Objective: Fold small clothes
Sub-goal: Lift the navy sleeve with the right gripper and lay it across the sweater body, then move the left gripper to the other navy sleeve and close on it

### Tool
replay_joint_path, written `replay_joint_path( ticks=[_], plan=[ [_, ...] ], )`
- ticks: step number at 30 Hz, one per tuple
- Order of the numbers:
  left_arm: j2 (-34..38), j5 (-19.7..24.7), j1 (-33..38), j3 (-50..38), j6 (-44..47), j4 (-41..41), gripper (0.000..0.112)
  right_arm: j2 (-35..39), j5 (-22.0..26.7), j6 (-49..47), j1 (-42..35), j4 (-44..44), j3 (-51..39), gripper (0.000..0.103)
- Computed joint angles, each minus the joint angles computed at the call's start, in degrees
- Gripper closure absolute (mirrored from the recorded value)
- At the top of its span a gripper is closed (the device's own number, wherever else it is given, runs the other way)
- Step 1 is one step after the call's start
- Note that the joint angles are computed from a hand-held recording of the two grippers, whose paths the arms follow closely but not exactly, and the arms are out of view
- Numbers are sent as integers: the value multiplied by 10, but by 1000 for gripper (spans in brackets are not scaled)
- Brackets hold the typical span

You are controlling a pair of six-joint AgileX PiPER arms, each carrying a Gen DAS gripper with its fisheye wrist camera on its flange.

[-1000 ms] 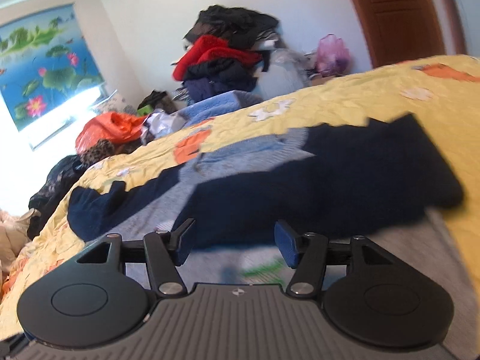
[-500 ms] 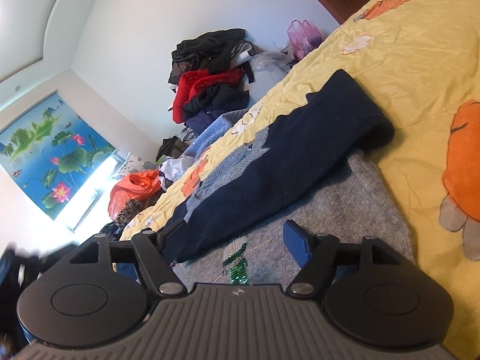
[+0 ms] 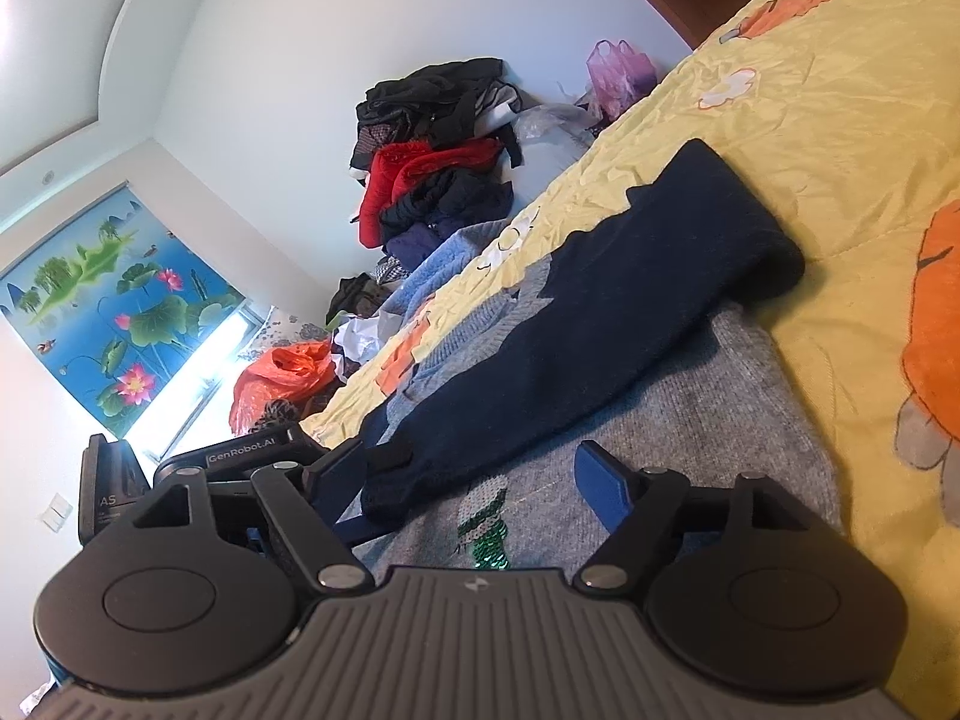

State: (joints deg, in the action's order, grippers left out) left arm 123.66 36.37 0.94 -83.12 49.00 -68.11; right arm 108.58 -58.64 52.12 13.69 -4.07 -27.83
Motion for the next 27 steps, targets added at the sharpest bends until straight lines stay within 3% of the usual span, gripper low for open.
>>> replay_joint_path(
  ticks=[1,3,5,15,21,27],
  plan=[
    [-2,-11,-2,-3,-12,18,85,1,-1,0,0,0,0,25],
    [-3,-25,-1,1,-12,22,104,3,-4,2,-3,-4,-1,25],
    [0,-27,2,-3,-7,18,105,5,-7,3,-3,-3,-1,25],
    [-46,-96,18,59,202,-116,106,6,-11,3,-3,-3,1,25],
    [-46,-126,46,68,242,-137,106,6,-11,4,-3,-3,0,25],
    [-41,-161,64,100,397,-285,106,5,-9,4,-2,-3,-1,25]
  ],
)
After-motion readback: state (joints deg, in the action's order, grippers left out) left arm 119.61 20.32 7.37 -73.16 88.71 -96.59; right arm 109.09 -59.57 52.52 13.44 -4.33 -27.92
